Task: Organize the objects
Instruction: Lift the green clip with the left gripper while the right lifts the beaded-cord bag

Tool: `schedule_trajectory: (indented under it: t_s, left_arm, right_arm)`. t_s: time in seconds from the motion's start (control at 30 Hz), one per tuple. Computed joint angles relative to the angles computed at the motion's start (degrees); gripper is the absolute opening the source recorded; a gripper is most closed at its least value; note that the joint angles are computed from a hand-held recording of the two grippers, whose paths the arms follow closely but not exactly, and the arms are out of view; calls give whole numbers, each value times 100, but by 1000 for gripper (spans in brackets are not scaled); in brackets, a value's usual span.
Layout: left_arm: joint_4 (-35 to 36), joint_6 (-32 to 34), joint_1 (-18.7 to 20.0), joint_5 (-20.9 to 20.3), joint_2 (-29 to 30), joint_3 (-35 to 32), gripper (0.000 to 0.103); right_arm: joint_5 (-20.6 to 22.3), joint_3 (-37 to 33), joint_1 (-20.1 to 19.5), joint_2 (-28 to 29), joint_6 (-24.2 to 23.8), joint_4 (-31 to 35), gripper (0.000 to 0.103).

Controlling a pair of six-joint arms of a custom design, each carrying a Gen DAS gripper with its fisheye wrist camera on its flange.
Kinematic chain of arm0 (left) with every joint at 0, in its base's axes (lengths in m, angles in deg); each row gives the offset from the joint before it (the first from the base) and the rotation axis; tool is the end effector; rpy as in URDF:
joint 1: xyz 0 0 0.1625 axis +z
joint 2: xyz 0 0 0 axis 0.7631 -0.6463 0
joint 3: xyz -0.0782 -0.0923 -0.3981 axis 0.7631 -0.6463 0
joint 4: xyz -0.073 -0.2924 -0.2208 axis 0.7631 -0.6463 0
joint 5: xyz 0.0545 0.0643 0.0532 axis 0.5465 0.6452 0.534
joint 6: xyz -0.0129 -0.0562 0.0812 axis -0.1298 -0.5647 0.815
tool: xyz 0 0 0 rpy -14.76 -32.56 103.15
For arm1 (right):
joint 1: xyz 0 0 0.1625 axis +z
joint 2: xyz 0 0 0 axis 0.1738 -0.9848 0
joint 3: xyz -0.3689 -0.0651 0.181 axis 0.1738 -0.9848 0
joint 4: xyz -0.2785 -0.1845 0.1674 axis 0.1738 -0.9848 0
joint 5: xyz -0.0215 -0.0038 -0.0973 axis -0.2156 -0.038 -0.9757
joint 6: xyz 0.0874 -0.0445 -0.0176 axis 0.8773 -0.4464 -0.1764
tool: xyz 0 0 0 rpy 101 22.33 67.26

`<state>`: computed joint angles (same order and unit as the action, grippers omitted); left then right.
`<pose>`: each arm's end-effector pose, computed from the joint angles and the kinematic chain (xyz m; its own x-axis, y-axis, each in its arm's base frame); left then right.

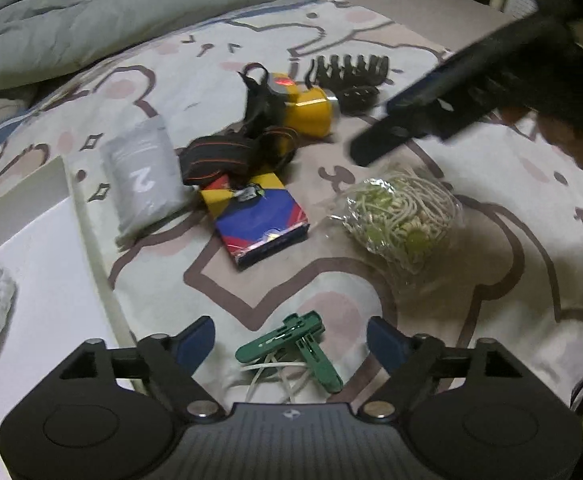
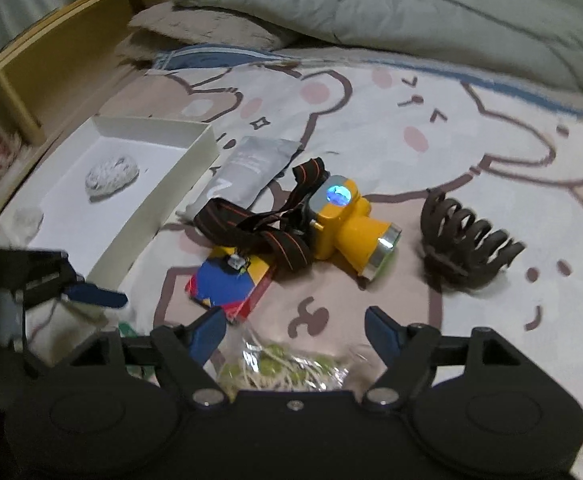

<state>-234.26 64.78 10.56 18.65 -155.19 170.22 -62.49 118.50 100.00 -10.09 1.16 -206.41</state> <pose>-0.0191 -0.4151 0.2215 -0.5473 0.6176 -0.5648 0.7138 0.6968 0.0702 0.2633 -0.4618 0.0143 -0.7925 -0.3684 0.4860 -0.5273 0.8144 -0.2424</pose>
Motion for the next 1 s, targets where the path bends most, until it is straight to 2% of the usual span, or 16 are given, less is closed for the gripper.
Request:
schedule_trajectory:
  t_s: [0.17,0.3,0.37,0.43,0.6,0.67,0.73,0.87,1.0]
  left_arm:
    - [169,208,137,23,179,-126,88]
    - [614,52,260,-151,139,-290,88]
    - [1028,-12,370,-468,46,-447,88]
    - [1170,-7,353,-558,-52,-441,88]
    - [1195,-50,280,-473,-136,-326,86]
    - [1171,-188,221,-292,-105,-316,71]
    - [1169,-340,205,-255,-111,-336,63]
    - [951,-463,248,-233,-28,-339,63]
    - [834,-443,195,-137,49,-259,63]
  right_arm:
    - [145,-280,-218,251,864,310,77]
    - [72,-326,-259,252,921,781,77]
    - [285,-244,-329,89,1037,1080,78]
    - [558,-127,-408,-73,1152,1301,79]
    - [674,94,-388,-352,807,1925,80]
    - [701,148,-352,-438,626,2208,80]
    - [602,167,-263,-463,411,2360,80]
    - [298,150,-71,-358,143,2360,83]
    - [147,19,12,-228,406,2304,82]
